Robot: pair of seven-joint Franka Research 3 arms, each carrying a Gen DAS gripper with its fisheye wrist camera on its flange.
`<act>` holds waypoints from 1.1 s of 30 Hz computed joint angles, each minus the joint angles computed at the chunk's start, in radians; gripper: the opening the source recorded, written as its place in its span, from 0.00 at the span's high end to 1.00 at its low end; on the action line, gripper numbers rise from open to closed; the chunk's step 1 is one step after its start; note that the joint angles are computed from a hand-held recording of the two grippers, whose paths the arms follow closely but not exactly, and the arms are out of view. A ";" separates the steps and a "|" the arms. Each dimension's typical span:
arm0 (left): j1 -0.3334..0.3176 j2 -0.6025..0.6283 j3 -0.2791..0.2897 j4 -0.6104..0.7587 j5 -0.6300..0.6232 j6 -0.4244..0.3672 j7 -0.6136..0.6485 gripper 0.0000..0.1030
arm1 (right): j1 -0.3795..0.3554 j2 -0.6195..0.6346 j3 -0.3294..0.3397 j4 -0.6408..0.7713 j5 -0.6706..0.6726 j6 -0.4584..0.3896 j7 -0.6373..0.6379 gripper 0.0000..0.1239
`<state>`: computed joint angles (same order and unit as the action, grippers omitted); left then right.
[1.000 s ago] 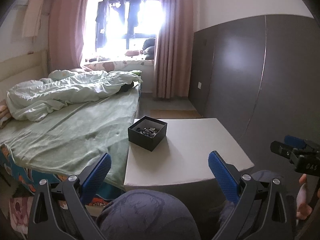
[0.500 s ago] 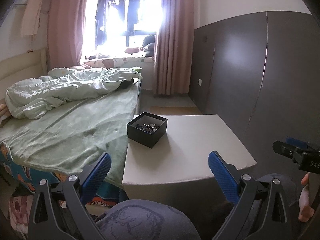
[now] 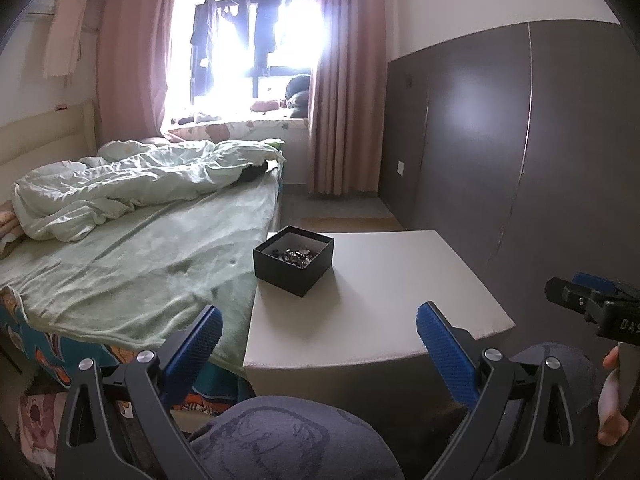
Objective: Organize jewelry
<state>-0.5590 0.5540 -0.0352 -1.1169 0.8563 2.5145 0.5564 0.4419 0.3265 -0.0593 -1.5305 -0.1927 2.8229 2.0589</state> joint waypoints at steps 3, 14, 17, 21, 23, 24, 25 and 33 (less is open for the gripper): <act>-0.007 -0.007 0.009 -0.012 0.021 0.009 -0.020 0.08 | 0.012 0.000 -0.013 0.001 -0.023 0.001 0.021 0.21; 0.009 -0.025 -0.002 -0.045 0.021 0.041 -0.033 0.08 | 0.009 0.005 -0.008 0.007 -0.029 -0.002 0.034 0.21; 0.011 -0.034 0.003 -0.061 0.032 0.058 -0.055 0.08 | 0.011 0.003 -0.010 0.002 -0.029 0.003 0.041 0.21; 0.010 -0.043 0.005 -0.072 0.052 0.056 -0.085 0.08 | 0.011 0.003 -0.011 0.000 -0.031 0.004 0.041 0.21; 0.010 -0.042 0.003 -0.070 0.056 0.049 -0.087 0.08 | 0.010 0.002 -0.010 0.000 -0.029 0.004 0.041 0.21; 0.011 -0.042 0.002 -0.069 0.056 0.046 -0.085 0.08 | 0.009 0.002 -0.008 0.000 -0.027 0.005 0.039 0.21; 0.011 -0.040 0.001 -0.066 0.057 0.043 -0.084 0.08 | 0.007 0.004 -0.006 0.002 -0.022 0.004 0.036 0.21; 0.000 -0.032 0.002 -0.053 0.080 0.018 -0.078 0.08 | 0.003 0.005 -0.003 -0.004 -0.001 0.014 0.031 0.21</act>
<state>-0.5593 0.5218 -0.0332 -1.1696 0.9361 2.5325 0.4780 0.4452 0.3318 -0.0621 -1.5345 -0.1940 2.8368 2.0899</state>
